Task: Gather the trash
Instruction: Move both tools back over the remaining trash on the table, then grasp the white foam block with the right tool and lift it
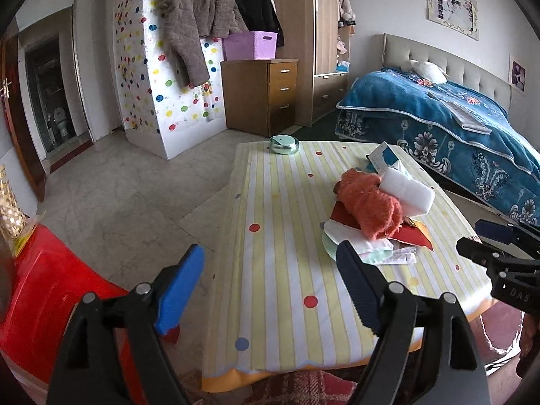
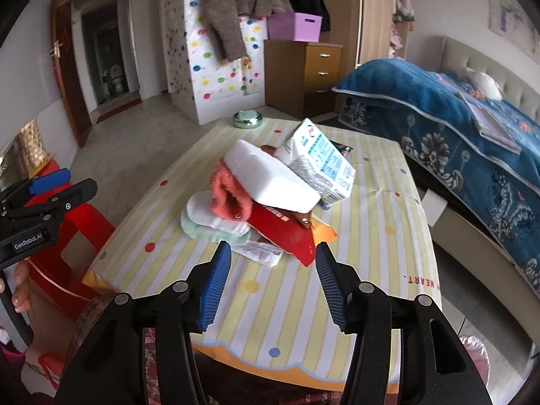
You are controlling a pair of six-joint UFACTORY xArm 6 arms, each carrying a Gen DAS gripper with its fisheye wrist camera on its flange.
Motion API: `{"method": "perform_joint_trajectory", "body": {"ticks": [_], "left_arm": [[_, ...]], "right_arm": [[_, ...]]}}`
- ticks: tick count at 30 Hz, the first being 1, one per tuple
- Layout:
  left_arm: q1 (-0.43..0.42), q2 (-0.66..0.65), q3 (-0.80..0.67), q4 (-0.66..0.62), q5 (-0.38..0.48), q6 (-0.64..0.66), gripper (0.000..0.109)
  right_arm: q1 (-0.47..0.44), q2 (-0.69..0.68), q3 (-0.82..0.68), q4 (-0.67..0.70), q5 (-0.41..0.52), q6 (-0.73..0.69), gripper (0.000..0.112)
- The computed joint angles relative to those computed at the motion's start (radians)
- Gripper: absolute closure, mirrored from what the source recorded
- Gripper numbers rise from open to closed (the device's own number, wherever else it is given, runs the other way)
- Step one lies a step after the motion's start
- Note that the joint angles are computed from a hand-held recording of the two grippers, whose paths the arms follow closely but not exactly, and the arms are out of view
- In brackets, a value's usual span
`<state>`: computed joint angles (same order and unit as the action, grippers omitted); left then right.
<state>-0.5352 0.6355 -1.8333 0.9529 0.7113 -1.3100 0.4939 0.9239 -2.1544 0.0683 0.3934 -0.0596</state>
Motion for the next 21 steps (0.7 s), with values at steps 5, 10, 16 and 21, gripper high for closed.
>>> {"method": "perform_joint_trajectory", "body": {"ticks": [5,10,16,21], "left_arm": [[0.003,-0.009,0.015,0.008,0.012,-0.018,0.027],[0.009,-0.007,0.016,-0.001,0.015,-0.014,0.027],[0.014,0.012,-0.006,-0.019,0.005,0.0,0.027],[0.026,0.03,-0.02,-0.033,-0.031,0.008,0.026]], "right_arm": [[0.006,0.032,-0.05,0.013,0.027,-0.024,0.055],[0.008,0.06,-0.095,0.033,0.052,-0.049,0.054],[0.009,0.09,-0.141,0.057,0.071,-0.089,0.052],[0.011,0.136,-0.209,0.055,0.095,-0.122,0.048]]}}
